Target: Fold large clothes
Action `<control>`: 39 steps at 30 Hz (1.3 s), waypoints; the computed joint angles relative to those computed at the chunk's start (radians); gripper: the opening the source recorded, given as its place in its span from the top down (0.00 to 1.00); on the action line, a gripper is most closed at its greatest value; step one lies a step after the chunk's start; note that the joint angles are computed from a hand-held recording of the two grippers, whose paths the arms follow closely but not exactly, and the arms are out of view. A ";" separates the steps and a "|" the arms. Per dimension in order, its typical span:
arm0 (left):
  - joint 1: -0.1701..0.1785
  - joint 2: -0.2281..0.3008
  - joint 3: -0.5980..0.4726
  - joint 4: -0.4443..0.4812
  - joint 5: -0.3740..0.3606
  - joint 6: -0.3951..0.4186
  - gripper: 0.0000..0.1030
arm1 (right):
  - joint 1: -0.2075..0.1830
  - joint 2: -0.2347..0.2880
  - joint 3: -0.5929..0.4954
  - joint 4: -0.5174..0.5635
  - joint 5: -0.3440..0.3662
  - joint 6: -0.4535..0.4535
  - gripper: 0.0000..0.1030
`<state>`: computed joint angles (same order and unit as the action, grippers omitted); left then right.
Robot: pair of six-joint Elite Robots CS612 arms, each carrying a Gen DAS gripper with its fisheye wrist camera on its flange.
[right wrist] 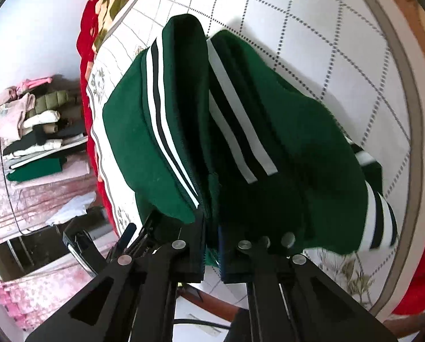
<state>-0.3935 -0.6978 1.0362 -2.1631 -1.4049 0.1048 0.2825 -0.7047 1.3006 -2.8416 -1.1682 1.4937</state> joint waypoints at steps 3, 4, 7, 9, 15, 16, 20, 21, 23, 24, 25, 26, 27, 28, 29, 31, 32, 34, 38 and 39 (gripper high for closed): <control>0.001 0.001 -0.002 0.006 -0.003 0.014 0.12 | 0.012 -0.013 -0.003 0.117 -0.028 -0.029 0.94; 0.003 0.003 -0.006 0.018 -0.011 0.012 0.12 | 0.015 -0.006 0.001 0.162 -0.026 -0.024 0.94; 0.003 0.008 -0.020 0.048 -0.021 0.004 0.12 | 0.008 0.031 -0.011 0.205 0.017 0.011 0.94; 0.002 0.006 -0.026 0.054 -0.024 0.006 0.12 | 0.005 0.040 -0.047 0.274 0.022 -0.040 0.93; 0.001 0.001 -0.040 0.000 -0.027 0.021 0.12 | -0.001 0.004 -0.029 0.249 0.013 -0.075 0.89; 0.000 0.005 -0.050 -0.002 -0.025 0.021 0.12 | 0.000 0.000 -0.029 0.262 0.003 -0.085 0.89; -0.002 0.026 -0.100 0.012 -0.040 0.022 0.09 | 0.008 -0.014 -0.079 0.387 -0.089 -0.157 0.84; -0.004 0.030 -0.109 0.009 -0.037 0.022 0.09 | 0.012 -0.009 -0.105 0.429 -0.117 -0.181 0.75; -0.006 0.037 -0.122 0.003 -0.041 0.027 0.09 | 0.020 0.007 -0.172 0.511 -0.155 -0.211 0.56; -0.008 0.041 -0.129 0.004 -0.039 0.030 0.08 | 0.020 0.017 -0.199 0.547 -0.165 -0.224 0.51; -0.010 0.043 -0.134 0.005 -0.040 0.030 0.08 | 0.008 0.008 -0.185 0.545 -0.162 -0.235 0.51; -0.011 0.045 -0.138 0.007 -0.043 0.030 0.08 | 0.006 0.021 -0.201 0.536 -0.154 -0.232 0.51; -0.011 0.047 -0.142 0.010 -0.045 0.030 0.08 | 0.002 0.024 -0.199 0.529 -0.147 -0.232 0.51; -0.012 0.050 -0.146 0.012 -0.046 0.030 0.08 | -0.002 0.028 -0.201 0.528 -0.142 -0.231 0.51; -0.013 0.053 -0.151 0.015 -0.045 0.032 0.08 | -0.005 0.029 -0.183 0.510 -0.138 -0.231 0.51; -0.015 0.059 -0.157 0.020 -0.040 0.034 0.08 | -0.010 0.037 -0.155 0.478 -0.120 -0.232 0.51; -0.017 0.060 -0.158 0.021 -0.036 0.034 0.08 | -0.014 0.051 -0.157 0.457 -0.094 -0.227 0.51; -0.019 0.064 -0.160 0.023 -0.025 0.034 0.08 | -0.021 0.069 -0.147 0.404 -0.060 -0.222 0.51; -0.022 0.078 -0.170 0.037 0.000 0.036 0.08 | -0.032 0.060 -0.107 0.310 -0.011 -0.191 0.66; -0.023 0.081 -0.173 0.039 0.004 0.036 0.08 | -0.032 0.055 -0.103 0.305 -0.014 -0.203 0.71</control>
